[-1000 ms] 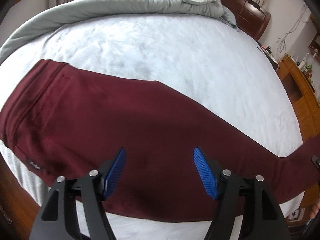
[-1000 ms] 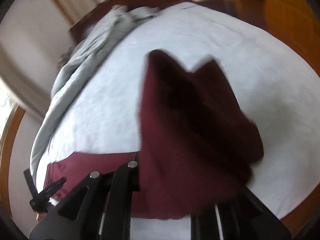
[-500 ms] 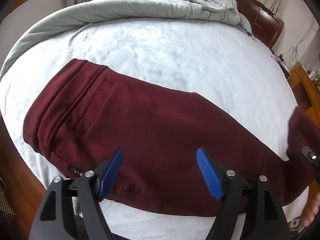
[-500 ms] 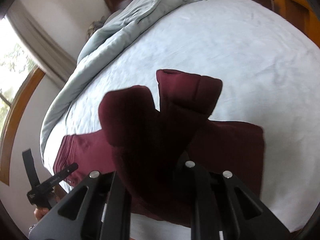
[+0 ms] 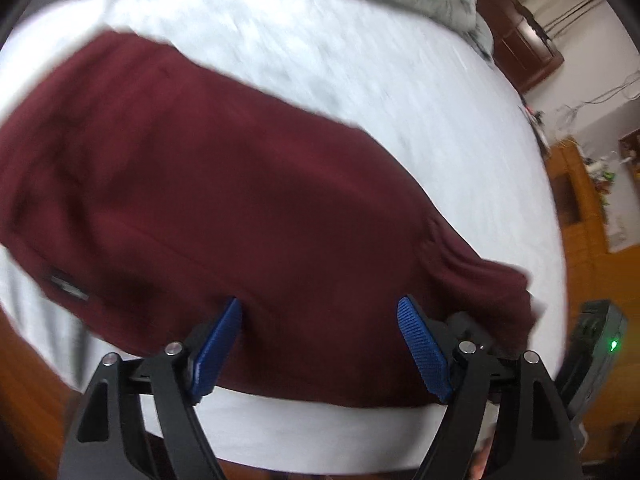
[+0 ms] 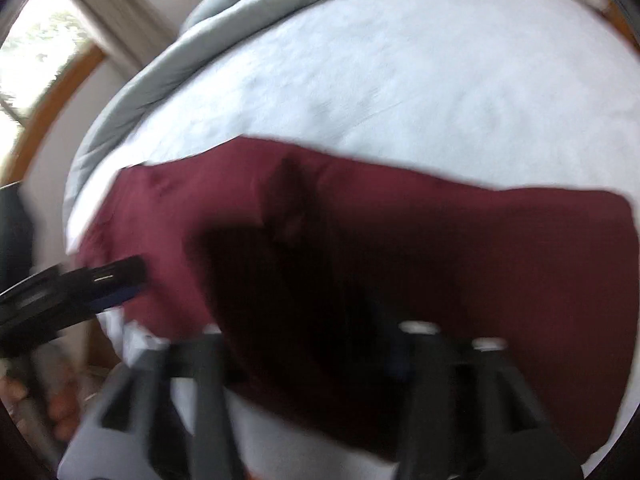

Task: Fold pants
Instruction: 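Lift the hem end with the right tool and fold it toward the waistband, then open the right tool and release the folded hem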

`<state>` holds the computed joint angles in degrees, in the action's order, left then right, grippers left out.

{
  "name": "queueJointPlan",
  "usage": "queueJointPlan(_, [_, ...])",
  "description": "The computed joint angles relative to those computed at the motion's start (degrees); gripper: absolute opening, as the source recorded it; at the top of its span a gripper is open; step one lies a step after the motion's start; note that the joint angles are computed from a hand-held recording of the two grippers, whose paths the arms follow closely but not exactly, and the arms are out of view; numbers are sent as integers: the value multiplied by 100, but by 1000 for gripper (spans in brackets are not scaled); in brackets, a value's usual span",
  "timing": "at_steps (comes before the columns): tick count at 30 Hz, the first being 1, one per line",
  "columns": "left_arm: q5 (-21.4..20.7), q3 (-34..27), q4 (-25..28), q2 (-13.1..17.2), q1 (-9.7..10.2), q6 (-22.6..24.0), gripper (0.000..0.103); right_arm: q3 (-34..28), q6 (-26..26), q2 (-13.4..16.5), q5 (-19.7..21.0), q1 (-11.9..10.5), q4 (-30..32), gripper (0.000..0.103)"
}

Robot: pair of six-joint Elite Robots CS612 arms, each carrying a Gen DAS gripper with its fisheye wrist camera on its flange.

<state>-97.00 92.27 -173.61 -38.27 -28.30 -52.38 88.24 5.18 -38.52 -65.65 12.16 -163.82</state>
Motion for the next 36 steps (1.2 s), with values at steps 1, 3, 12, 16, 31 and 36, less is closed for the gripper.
queueJointPlan(1, [-204, -69, -16, 54, 11, -46, 81, 34, -70, -29, 261, -34, 70, 81])
queueJointPlan(3, [-580, -228, -66, 172, 22, -78, 84, 153, -477, -152, 623, -90, 310, 80])
queueJointPlan(12, [-1688, -785, -10, 571, 82, -619, 86, 1100, 424, -621, 836, -680, -883, 81])
queueJointPlan(16, [-1685, -909, 364, 577, 1, -541, 86, 1329, 757, -681, 760, -853, -1307, 81])
queueJointPlan(31, [-1432, -1088, 189, 722, -104, -734, 85, 1321, 947, -465, 1069, -979, -1476, 82])
queueJointPlan(36, [-1823, -1229, 474, 761, -189, -431, 82, 1315, 924, -464, 917, -960, -1440, 83])
